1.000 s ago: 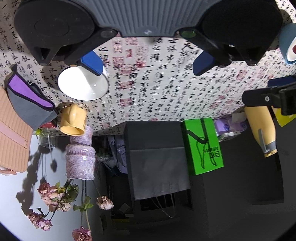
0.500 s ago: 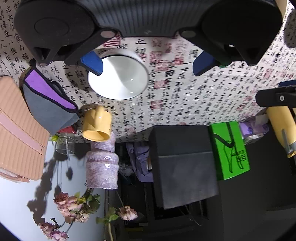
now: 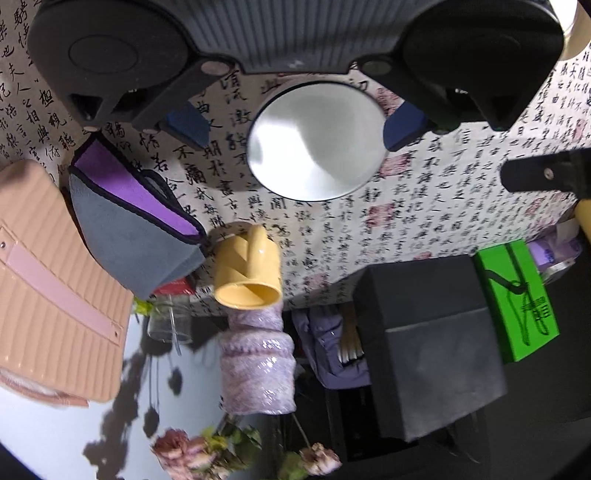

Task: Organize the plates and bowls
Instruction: 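Close the left tool on the white bowl rim while the right tool closes too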

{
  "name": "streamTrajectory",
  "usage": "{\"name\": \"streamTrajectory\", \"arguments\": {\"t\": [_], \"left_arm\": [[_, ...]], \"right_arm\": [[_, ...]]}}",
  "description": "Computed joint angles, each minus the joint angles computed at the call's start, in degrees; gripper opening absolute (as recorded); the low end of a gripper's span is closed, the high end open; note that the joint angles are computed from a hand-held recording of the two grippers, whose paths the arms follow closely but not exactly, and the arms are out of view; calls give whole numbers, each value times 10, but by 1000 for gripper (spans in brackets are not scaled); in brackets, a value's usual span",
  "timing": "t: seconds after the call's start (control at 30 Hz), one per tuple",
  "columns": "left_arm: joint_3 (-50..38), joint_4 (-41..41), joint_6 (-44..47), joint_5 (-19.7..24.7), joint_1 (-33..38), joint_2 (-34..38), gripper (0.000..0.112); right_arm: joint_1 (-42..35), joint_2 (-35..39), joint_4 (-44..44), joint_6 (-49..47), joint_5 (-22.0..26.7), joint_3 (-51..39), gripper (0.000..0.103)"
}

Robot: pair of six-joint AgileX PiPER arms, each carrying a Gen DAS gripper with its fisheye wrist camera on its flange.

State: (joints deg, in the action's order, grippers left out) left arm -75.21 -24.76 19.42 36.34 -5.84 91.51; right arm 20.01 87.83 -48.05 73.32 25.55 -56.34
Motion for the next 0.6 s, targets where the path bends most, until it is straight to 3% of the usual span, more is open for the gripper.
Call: {"name": "streamTrajectory", "arguments": {"t": [0.2,0.3,0.37,0.6], "left_arm": [[-62,84,-85,12,-56,67,103],[-95,130,-125,26,-84,102,100],[-120,156,-156,39,-99,127,94],[-214,185,-216,114,-127,212,55]], "right_arm": [[-60,42,140,-145,-20,-32,84],[-84,63,213,-218,-23,-48,65],[-102,75,282,-285,-25,-58,52],[-142,114,422,-411,-17,-87,24]]}}
